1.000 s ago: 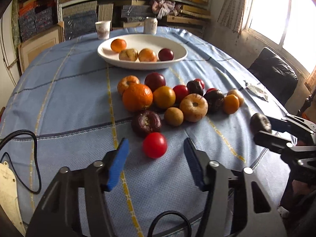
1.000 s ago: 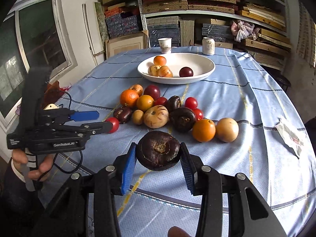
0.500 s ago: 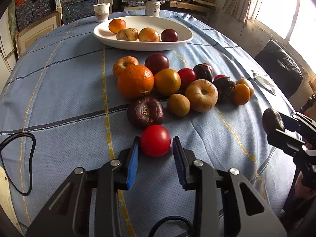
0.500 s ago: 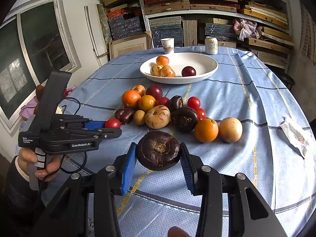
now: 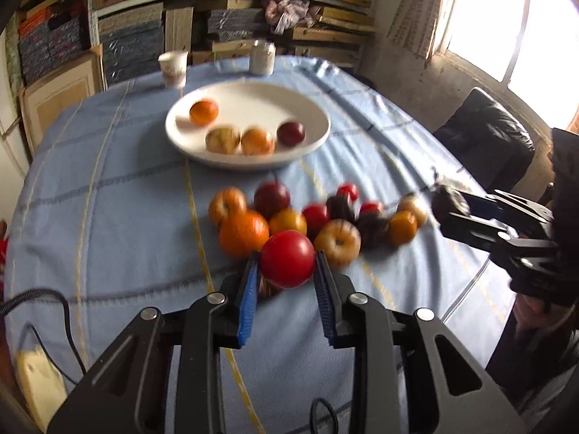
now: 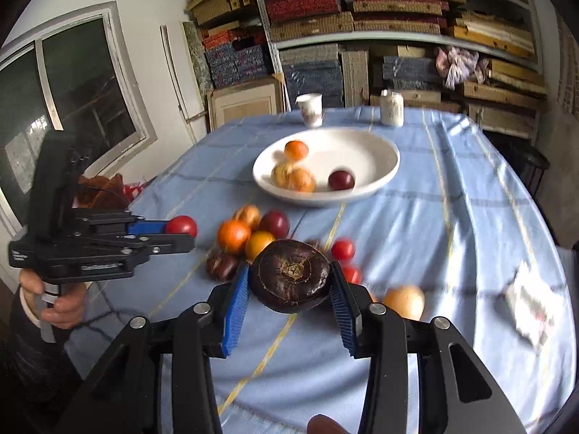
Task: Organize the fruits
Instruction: 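Grasp a dark purple mangosteen with the right tool while the left tool grasps a red cherry tomato, then release the mangosteen into the plate with the right tool while the left tool releases the tomato there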
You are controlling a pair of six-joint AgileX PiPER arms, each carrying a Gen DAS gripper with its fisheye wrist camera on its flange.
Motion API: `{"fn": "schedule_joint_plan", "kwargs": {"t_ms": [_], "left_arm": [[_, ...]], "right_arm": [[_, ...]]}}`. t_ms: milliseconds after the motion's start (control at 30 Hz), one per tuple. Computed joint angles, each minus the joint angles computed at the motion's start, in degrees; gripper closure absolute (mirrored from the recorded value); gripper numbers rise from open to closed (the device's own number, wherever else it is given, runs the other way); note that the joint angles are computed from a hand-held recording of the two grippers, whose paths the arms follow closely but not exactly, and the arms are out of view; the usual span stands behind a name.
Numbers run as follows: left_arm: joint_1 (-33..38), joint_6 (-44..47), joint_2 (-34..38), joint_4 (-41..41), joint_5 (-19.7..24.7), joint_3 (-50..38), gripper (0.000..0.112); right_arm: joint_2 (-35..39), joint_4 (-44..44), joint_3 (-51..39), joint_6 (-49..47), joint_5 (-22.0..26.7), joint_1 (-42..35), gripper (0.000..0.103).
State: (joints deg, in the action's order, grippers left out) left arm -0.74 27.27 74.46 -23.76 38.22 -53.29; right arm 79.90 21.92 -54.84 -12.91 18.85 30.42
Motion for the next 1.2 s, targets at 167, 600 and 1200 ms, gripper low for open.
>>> {"fn": "schedule_joint_plan", "kwargs": {"t_ms": [167, 600, 1200], "left_arm": [[-0.1, -3.4, 12.4, 3.4, 1.7, -18.1, 0.084], [2.5, -15.5, 51.4, 11.1, 18.0, -66.7, 0.084], [2.5, -9.7, 13.4, 3.1, -0.6, -21.9, 0.017]], "right_arm": [[13.5, 5.5, -17.4, -6.6, 4.3, -5.2, 0.059], [51.9, -2.7, -70.8, 4.0, 26.8, -7.4, 0.059], [10.3, -2.0, -19.7, -5.2, 6.3, -6.4, 0.034]]}}
